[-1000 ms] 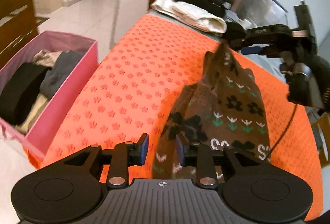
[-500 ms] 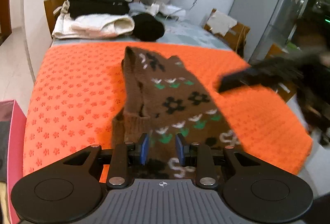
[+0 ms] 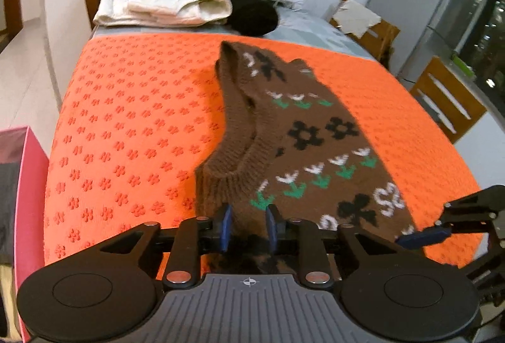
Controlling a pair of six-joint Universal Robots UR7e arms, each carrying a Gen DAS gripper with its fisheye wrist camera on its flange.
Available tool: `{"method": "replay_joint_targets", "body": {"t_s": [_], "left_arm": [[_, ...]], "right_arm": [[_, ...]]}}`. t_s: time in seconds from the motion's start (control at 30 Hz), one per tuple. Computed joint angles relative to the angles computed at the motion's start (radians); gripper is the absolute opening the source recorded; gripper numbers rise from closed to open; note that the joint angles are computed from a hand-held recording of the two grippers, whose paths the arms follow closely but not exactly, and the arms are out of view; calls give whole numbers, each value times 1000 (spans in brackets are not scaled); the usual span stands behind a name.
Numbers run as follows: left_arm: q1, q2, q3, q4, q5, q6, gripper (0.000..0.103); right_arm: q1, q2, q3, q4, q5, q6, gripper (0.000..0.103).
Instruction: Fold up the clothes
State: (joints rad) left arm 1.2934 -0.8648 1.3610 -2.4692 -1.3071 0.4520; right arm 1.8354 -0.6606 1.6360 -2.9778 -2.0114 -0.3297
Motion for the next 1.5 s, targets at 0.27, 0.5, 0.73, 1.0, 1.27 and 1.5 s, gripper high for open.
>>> {"method": "replay_joint_targets", "body": {"t_s": [0.27, 0.5, 0.73, 1.0, 1.27, 1.5], "left_arm": [[-19, -146, 146, 17, -46, 169, 63], [-34, -209, 238, 79, -24, 318, 66], [-51, -212, 321, -5, 45, 482, 65], [-64, -229, 398, -208, 73, 556, 19], [-58, -252, 377, -98, 79, 420, 18], [-31, -267, 347, 4, 56, 310, 32]], "right_arm": [[37, -52, 116, -80, -26, 56, 46], [32, -55, 175, -106, -43, 163, 46], [20, -39, 187, -137, -27, 224, 36], [44, -22, 191, -213, -98, 258, 3], [52, -60, 211, -176, -110, 236, 3], [40, -80, 210, -92, -71, 213, 5]]}}
